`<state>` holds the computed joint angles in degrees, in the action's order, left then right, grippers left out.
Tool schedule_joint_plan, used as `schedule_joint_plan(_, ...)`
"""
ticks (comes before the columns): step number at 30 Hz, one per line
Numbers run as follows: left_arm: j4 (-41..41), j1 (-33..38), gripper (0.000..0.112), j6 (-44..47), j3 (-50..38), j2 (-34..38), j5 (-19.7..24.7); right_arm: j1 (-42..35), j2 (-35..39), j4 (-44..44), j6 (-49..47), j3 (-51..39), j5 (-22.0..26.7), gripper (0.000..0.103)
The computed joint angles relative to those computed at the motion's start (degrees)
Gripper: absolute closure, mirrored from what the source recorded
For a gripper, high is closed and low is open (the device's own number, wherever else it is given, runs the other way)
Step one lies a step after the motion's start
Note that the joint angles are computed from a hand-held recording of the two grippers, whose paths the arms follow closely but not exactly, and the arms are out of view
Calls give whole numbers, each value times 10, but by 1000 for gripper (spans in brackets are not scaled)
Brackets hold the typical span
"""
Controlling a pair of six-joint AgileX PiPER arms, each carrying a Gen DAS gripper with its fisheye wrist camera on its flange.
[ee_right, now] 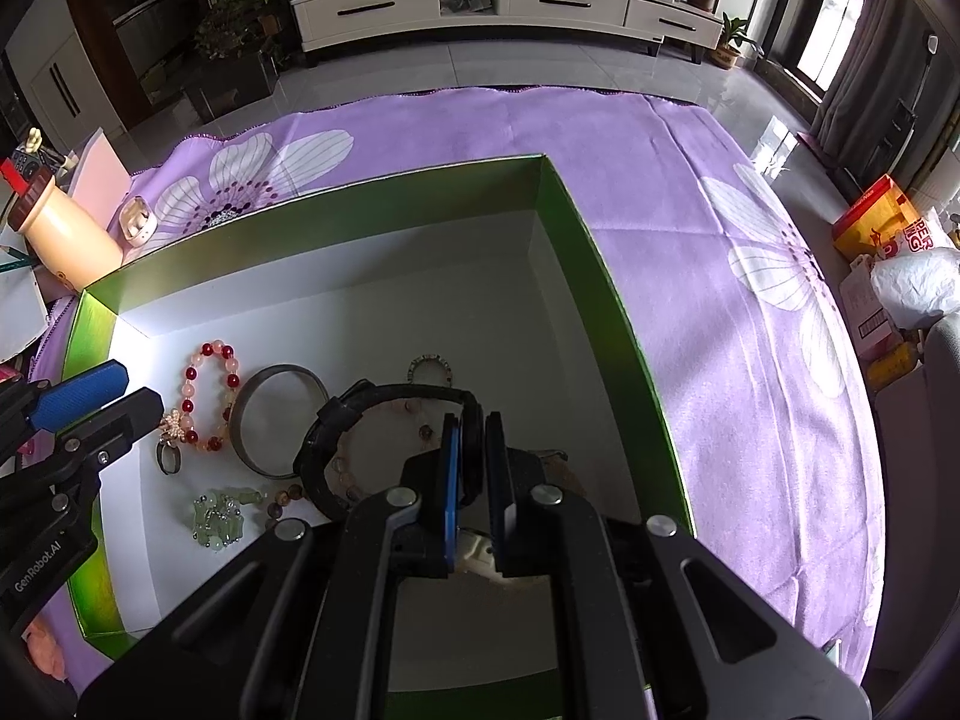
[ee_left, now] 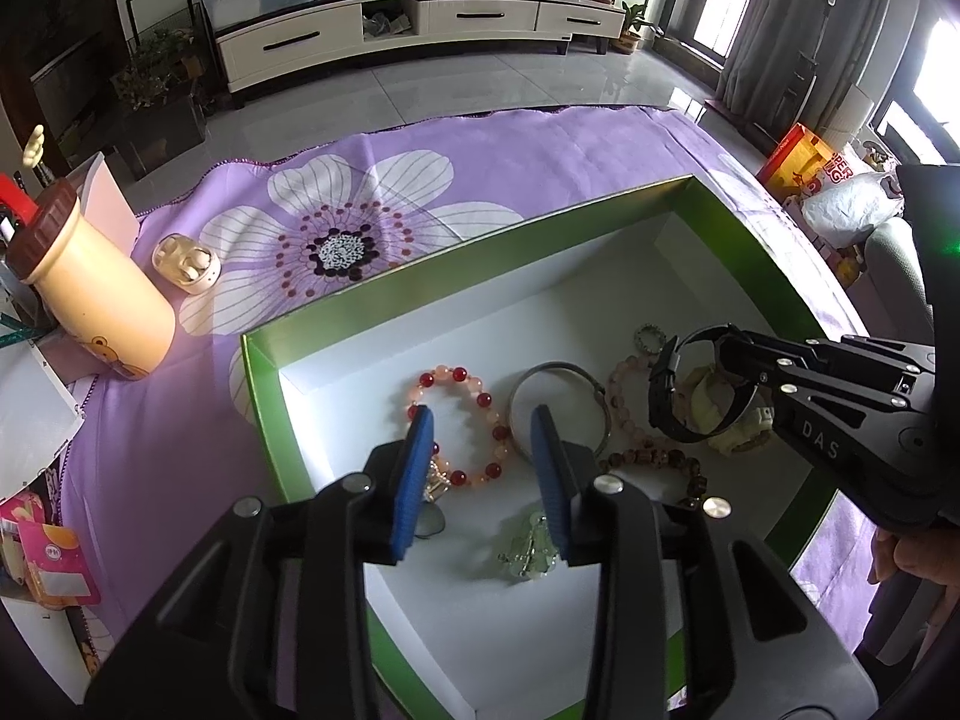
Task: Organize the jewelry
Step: 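Open the right gripper to release the black watch into the box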
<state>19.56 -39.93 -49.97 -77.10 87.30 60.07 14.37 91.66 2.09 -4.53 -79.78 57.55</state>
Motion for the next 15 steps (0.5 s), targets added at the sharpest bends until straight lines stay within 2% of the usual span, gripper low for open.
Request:
schedule_joint_plan(8,14,-12,66,-11,-3,-5,12,-3,-18,5,-4,10,-3,94)
schedule_joint_plan(12,30,-25,50,-27,-11,-8,25,-6,-45,21,-19,19,-6,93)
schedule_joint_plan(15,55,-42,44,-44,-19,-14,44,-7,-70,25,-27,24,-5,85)
